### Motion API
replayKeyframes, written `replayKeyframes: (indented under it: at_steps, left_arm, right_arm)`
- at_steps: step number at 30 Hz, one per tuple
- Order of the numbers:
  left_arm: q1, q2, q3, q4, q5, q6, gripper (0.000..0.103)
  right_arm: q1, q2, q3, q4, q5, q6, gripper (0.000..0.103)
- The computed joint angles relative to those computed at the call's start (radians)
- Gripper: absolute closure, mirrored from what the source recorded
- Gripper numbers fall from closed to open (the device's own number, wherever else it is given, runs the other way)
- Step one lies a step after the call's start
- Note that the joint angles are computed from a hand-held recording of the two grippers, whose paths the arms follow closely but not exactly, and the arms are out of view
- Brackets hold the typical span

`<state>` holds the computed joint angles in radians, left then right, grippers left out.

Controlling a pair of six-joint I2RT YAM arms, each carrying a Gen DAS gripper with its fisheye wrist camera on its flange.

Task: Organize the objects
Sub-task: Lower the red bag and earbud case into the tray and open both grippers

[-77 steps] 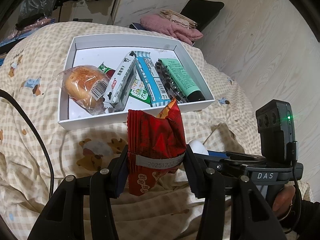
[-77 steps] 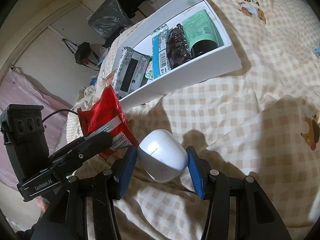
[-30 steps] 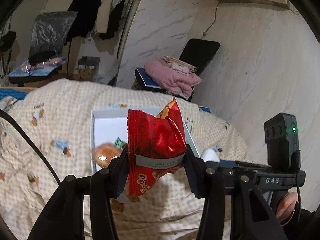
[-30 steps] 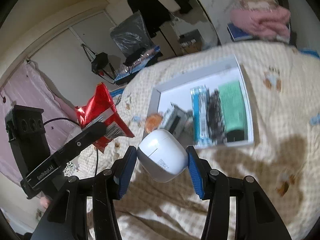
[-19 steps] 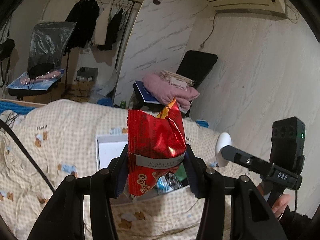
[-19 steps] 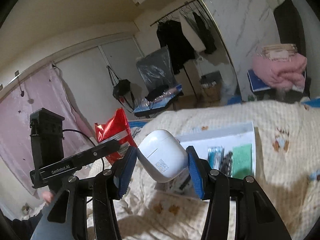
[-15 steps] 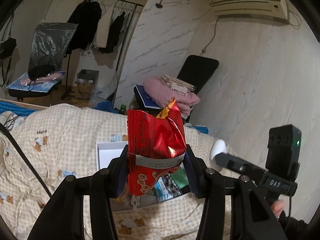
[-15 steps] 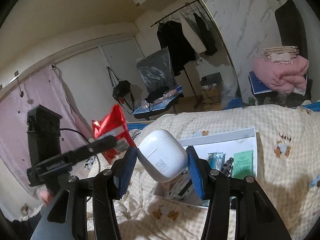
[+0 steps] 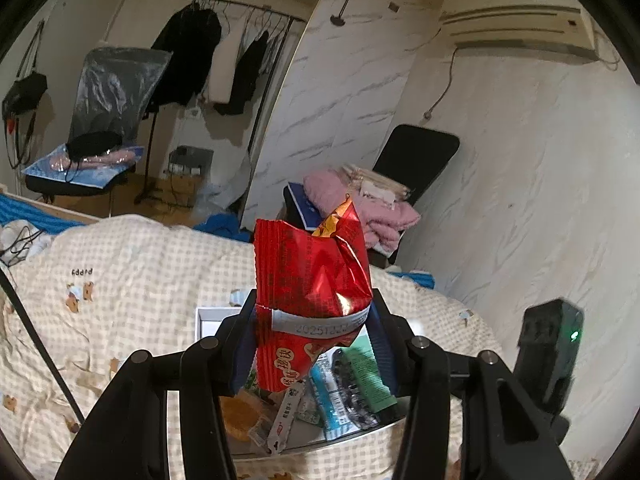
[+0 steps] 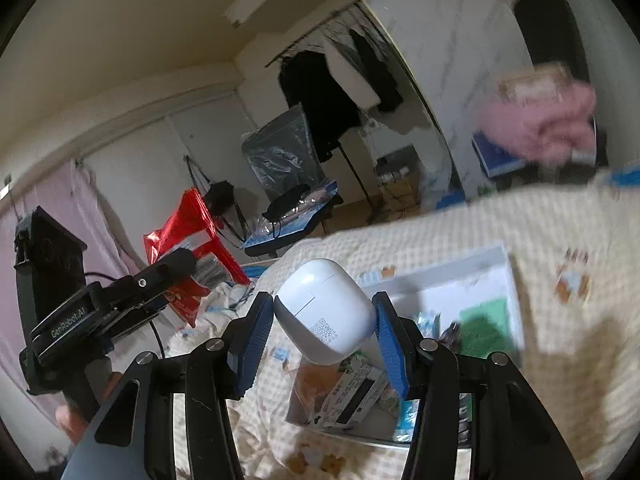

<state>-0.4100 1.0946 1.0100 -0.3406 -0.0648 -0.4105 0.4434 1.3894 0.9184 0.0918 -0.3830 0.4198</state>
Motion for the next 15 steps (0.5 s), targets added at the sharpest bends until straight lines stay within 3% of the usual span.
replayKeyframes:
  at_steps: [4,11,15]
  left_arm:
    - [0.015,0.088,0.005,0.022,0.003,0.039,0.049]
    - [0.022,0.277,0.025,0.071,0.015,0.043,0.049]
    - [0.011,0.379,0.064,0.073,0.016,0.085,0.049]
  right_arm:
    - [0.026,0.095,0.002,-0.033,0.065,-0.029,0.051]
    - [0.130,0.231,0.051,-0.118,0.256,-0.245,0.051]
    - [0.161,0.267,0.035,-0.080,0.298,-0.314,0.051]
